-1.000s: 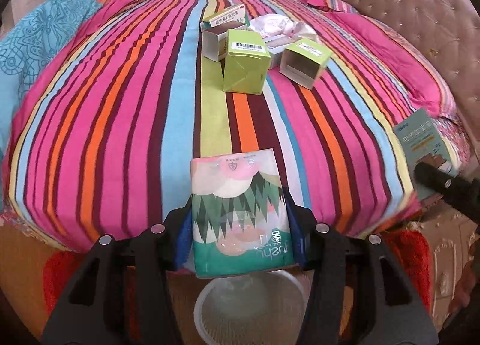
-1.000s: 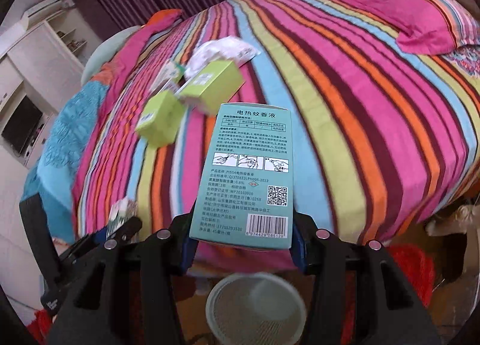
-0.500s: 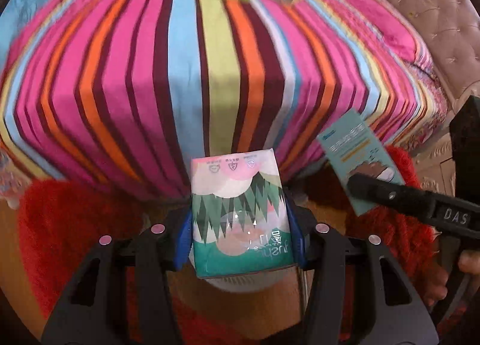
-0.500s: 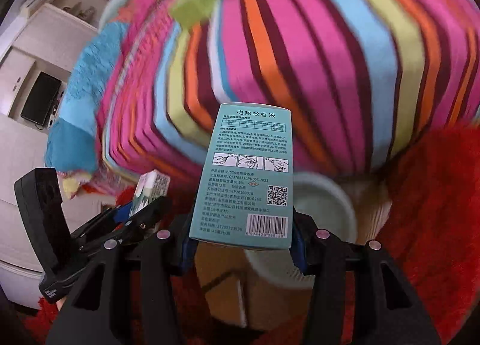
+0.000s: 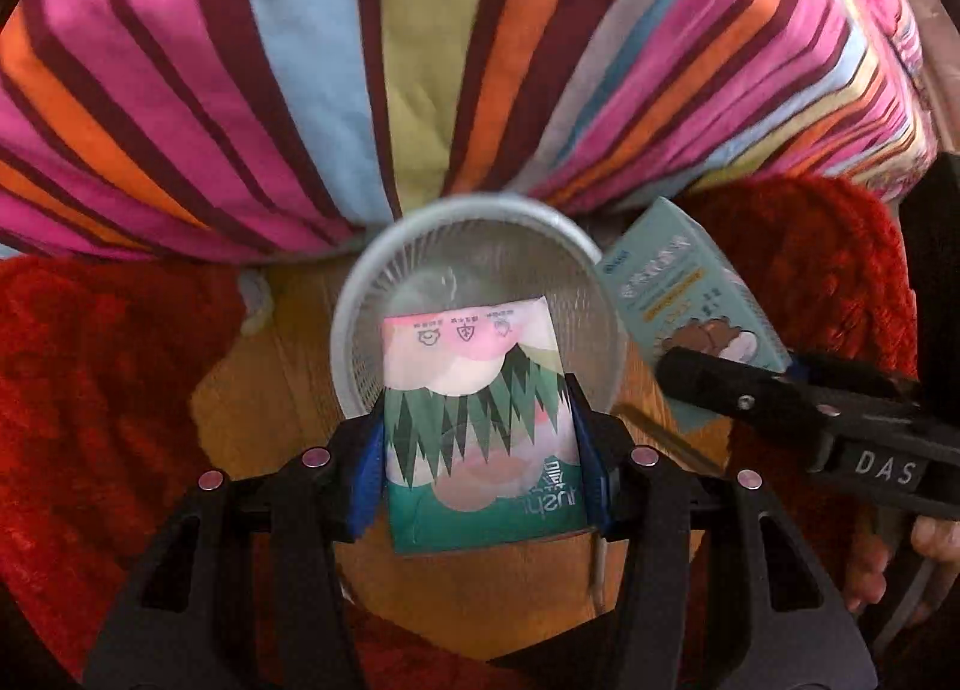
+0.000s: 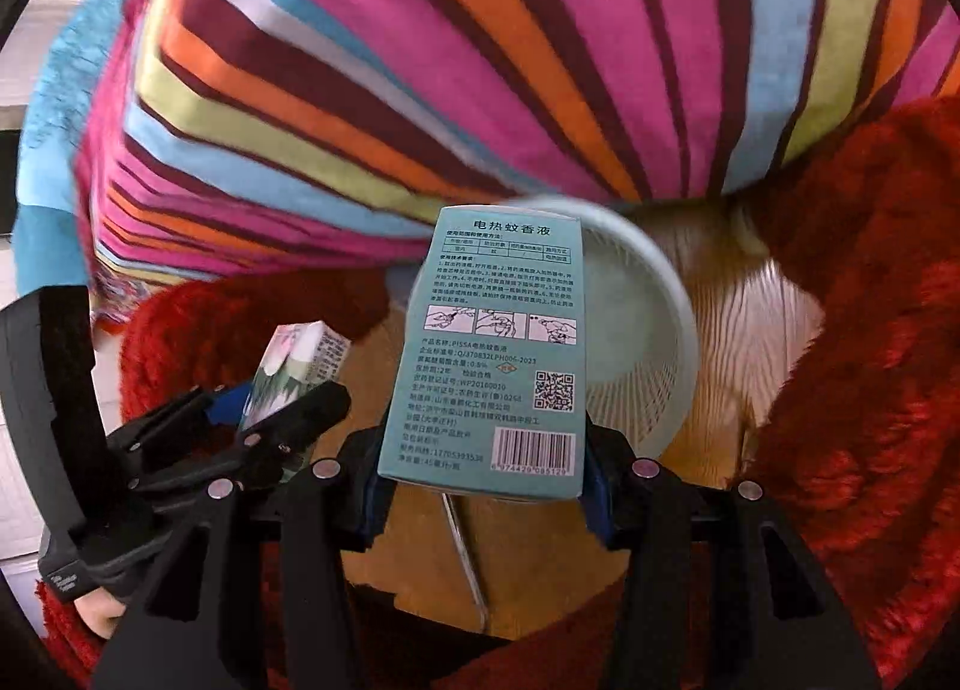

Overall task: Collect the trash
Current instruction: 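Carry both items over the wastebasket and open both tools to drop them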

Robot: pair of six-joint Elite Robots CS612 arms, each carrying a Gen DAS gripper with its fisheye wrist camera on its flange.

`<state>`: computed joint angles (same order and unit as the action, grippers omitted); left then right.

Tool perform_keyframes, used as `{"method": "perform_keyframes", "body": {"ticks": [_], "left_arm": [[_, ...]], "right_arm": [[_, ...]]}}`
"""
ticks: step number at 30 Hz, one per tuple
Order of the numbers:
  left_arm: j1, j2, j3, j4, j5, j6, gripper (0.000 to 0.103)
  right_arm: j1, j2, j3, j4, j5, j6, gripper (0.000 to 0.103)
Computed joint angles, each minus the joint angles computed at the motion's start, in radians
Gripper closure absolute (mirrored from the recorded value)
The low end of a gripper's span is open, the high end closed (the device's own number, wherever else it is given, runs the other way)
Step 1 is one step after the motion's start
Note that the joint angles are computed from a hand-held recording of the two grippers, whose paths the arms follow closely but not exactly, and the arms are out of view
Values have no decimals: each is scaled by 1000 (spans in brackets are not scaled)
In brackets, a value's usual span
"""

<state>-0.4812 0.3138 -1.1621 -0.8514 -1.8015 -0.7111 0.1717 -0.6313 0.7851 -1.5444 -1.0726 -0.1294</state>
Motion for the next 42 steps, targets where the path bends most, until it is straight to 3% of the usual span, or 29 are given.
{"method": "perform_keyframes", "body": {"ticks": [6,14,16,18,20,23,42], "left_arm": [[9,-2,28,38,-50,7,51],[18,-9,66,72,-96,-5,50],[21,-7,73,81,-114,-12,46],[23,-7,78,95,-121,-23,30],[24,-7,79,104,-113,-36,24],[30,3,64,94,-135,-60,24],[18,-11,62,75,-56,-55,24]], "right_arm": [[16,34,-54,79,-48,-24,55],[21,62,-84,90,-70,5,55],[25,78,-110,116,-96,28,53],[23,87,-122,144,-92,47,39],[23,86,-120,140,-83,51,36],[24,81,-112,126,-81,48,29],[20,53,-65,53,-68,68,25]]}}
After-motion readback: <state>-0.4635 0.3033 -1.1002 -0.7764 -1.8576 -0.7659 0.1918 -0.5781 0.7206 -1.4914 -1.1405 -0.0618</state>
